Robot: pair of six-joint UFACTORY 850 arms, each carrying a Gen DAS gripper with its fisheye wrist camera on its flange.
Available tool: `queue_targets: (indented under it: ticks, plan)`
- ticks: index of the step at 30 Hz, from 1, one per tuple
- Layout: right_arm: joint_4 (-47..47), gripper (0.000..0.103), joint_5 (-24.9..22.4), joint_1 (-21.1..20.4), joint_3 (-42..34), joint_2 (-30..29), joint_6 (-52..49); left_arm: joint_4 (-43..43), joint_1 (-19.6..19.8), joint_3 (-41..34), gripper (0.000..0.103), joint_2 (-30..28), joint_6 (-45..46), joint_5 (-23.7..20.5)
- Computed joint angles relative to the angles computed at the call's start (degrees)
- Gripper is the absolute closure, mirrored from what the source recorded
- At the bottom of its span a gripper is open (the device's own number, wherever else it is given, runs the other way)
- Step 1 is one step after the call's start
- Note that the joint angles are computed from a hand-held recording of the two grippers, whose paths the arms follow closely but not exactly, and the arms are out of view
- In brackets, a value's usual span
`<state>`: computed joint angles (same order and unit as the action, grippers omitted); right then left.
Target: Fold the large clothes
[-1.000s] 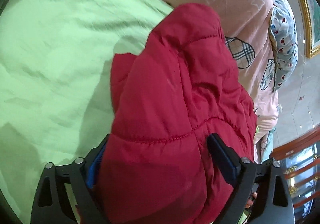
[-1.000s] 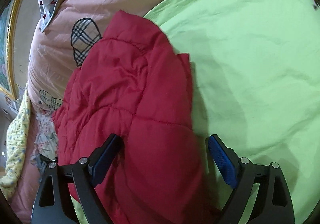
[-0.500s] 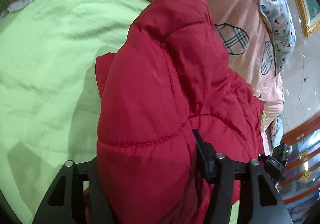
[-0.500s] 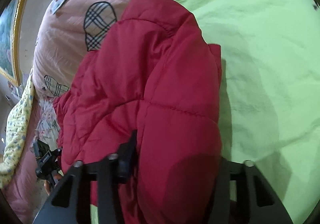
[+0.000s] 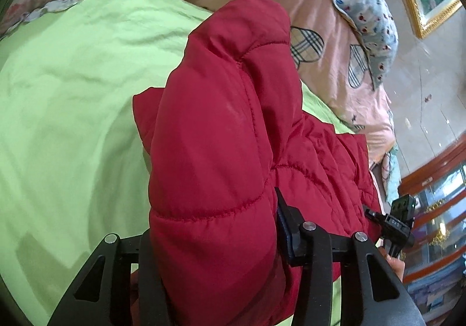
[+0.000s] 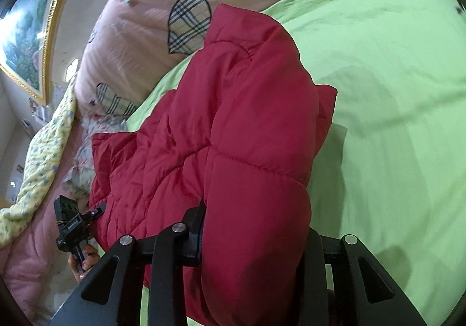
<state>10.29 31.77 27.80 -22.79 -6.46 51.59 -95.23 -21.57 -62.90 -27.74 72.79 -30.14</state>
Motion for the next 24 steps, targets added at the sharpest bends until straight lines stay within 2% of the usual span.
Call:
queue_targets:
  ticks: [3, 6, 11, 14, 18, 21, 23, 24]
  plan:
    - [2.72, 0.070, 2.12, 3.80, 2.69, 1.67, 0.94, 1.52, 0.90, 4.13, 0.058, 3.32, -0.54, -1.20]
    - [4.93, 0.070, 3.56, 6.34, 3.97, 1.72, 1.62, 2.81, 0.70, 5.86, 0.057, 4.84, -1.59, 0.31]
    - [4.53, 0.068, 6.28, 6.06, 4.81, 0.18, 4.39, 2.29, -0.85, 6.73, 0.053, 5.32, -2.31, 5.02]
    - [5.83, 0.067, 6.25, 6.23, 4.59, -0.42, 3.27, 1.26, -2.03, 7.97, 0.052, 6.42, -1.02, 7.91]
    - [5.87, 0.065, 7.12, 6.40, 4.97, -0.91, 4.02, -0.04, -2.42, 8.58, 0.048, 6.46, -0.80, 8.45]
    - [8.14, 0.061, 6.51, 7.13, 4.57, -1.33, 2.60, -0.71, -3.30, 8.04, 0.035, 5.78, -1.31, 10.53]
    - [11.12, 0.058, 4.68, 7.87, 3.84, -1.03, -0.27, -0.06, -4.47, 8.11, 0.021, 6.35, -2.44, 14.61]
    - [13.60, 0.053, 3.35, 8.38, 3.46, -0.73, -2.46, 0.38, -5.09, 8.33, 0.019, 6.92, -3.19, 16.50]
